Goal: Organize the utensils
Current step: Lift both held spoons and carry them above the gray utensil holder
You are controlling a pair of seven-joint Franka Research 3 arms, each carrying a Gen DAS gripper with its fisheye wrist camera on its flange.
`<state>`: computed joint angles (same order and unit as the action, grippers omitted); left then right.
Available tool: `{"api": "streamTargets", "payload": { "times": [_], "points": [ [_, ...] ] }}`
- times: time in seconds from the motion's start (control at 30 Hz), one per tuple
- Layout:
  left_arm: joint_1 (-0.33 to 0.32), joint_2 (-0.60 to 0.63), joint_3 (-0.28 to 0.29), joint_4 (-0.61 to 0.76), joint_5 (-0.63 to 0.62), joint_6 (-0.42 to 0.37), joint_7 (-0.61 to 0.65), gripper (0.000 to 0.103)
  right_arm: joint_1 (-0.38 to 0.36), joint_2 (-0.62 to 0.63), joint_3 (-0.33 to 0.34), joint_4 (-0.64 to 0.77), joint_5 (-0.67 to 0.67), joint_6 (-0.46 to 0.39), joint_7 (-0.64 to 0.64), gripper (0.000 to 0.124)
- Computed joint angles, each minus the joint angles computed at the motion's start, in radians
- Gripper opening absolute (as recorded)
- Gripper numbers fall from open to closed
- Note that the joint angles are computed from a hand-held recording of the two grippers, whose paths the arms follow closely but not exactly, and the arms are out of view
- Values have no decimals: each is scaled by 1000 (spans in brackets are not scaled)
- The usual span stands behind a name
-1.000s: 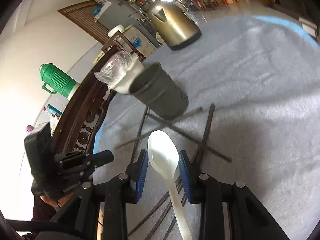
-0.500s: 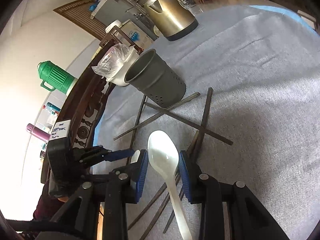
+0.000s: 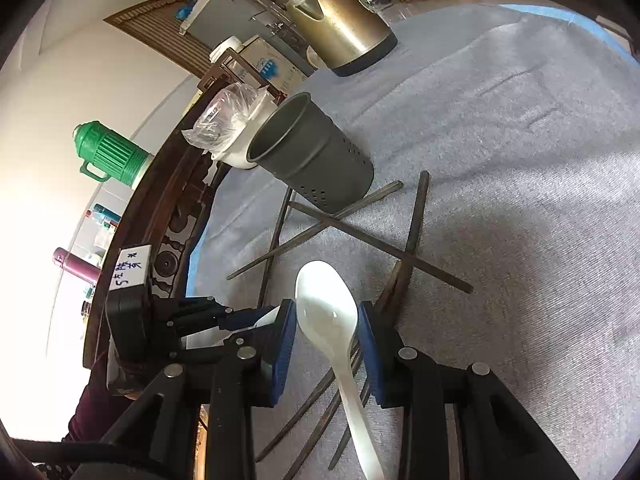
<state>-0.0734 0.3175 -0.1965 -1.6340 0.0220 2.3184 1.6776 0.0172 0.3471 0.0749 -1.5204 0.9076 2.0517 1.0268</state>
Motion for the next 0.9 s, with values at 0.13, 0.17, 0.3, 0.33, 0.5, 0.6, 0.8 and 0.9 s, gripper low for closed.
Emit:
{"api": "streamTargets", "payload": {
  "times": [0.13,0.17,0.3,0.33,0.5,0.6,0.8,0.9],
  "points": [
    [2,-21,7,-26,1,43,-27,7,6,-10,-1,-9,-7,20,-7,33],
    [4,-34,7,-41,-3,64,-37,7,7,-10,-1,-5,-6,26,-8,33],
    [27,-78,1,-66,-83,145,-69,7,5,8,7,38,20,56,-16,33],
    [31,-90,-1,-72,-104,175,-79,7,2,17,13,56,42,74,-21,33],
    [52,-108,-11,-48,-243,390,-141,7,-12,98,52,183,164,172,-13,33],
    [57,-66,-22,7,-285,548,-190,7,-20,185,96,305,246,259,16,33],
    [24,156,7,266,-226,804,-425,8,12,374,195,569,305,451,28,33],
    [-16,302,68,459,-198,788,-542,7,44,465,223,685,261,514,55,33]
  ]
}}
